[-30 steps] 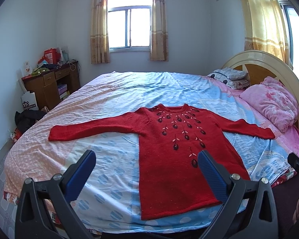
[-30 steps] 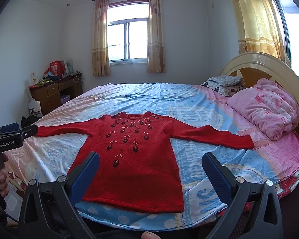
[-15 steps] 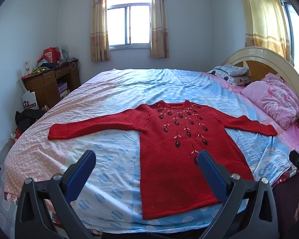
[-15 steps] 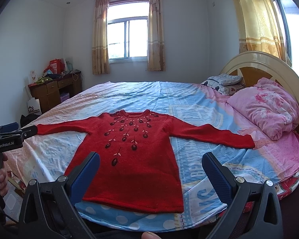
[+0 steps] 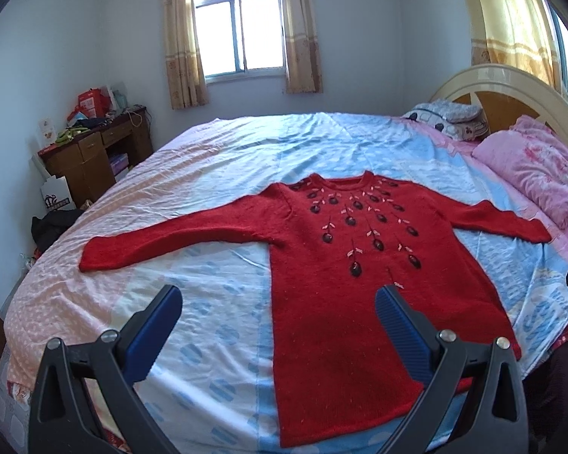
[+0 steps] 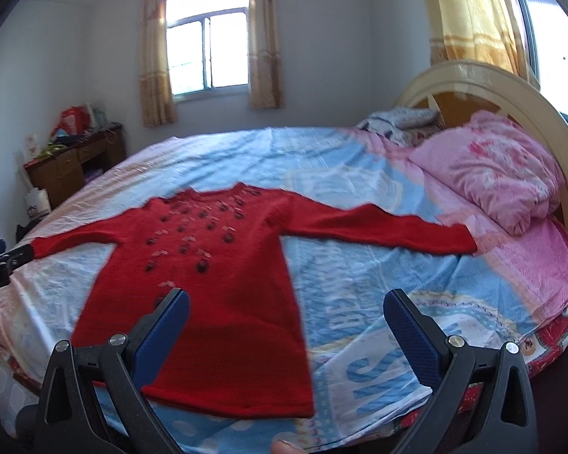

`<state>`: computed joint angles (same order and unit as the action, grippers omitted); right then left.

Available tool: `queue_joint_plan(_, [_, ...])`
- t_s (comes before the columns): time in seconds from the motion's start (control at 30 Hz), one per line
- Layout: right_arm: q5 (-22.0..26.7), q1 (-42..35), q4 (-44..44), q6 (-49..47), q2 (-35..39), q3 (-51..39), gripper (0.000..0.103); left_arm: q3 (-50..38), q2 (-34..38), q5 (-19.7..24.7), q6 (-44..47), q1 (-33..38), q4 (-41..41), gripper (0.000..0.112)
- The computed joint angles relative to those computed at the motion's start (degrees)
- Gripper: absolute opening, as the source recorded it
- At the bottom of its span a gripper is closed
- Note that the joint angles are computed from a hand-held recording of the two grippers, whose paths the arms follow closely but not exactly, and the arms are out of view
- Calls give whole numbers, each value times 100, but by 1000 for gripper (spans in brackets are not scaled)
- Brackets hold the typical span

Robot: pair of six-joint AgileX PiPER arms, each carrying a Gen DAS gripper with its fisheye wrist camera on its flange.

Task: Fold small clothes
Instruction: 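Move the right gripper to the sweater's sleeve cuff and grasp it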

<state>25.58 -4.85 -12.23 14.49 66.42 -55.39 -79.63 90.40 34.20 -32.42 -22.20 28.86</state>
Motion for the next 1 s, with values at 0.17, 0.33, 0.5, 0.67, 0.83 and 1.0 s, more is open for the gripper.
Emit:
queue_joint_plan(0.17, [-134, -645, 469, -490, 701, -223, 102, -524, 641, 49, 213, -60, -147, 103])
queue_joint_plan(0.33, [-69, -1390, 874, -999, 1530, -682, 102, -889, 1238, -240, -363, -154, 602, 103])
queue_joint_plan(0.5, [120, -2224, 1577, -1488, 2229, -1292, 102, -1755, 2135, -67, -502, -112, 827, 103])
queue_joint_plan(0.67, [589, -2927, 2066, -1824, 3181, -2418, 102, -2696, 2814, 390, -145, -27, 572, 103])
queue_joint_plan(0.83, [1483, -3784, 3667, -2246, 4226, -3921, 94, -3251, 3171, 629, -202, 13, 772, 103])
queue_joint_plan(1.0, [2236, -3896, 3210, -1456, 5298, -5685, 77, -3793, 3566, 820, -193, 37, 1007, 103])
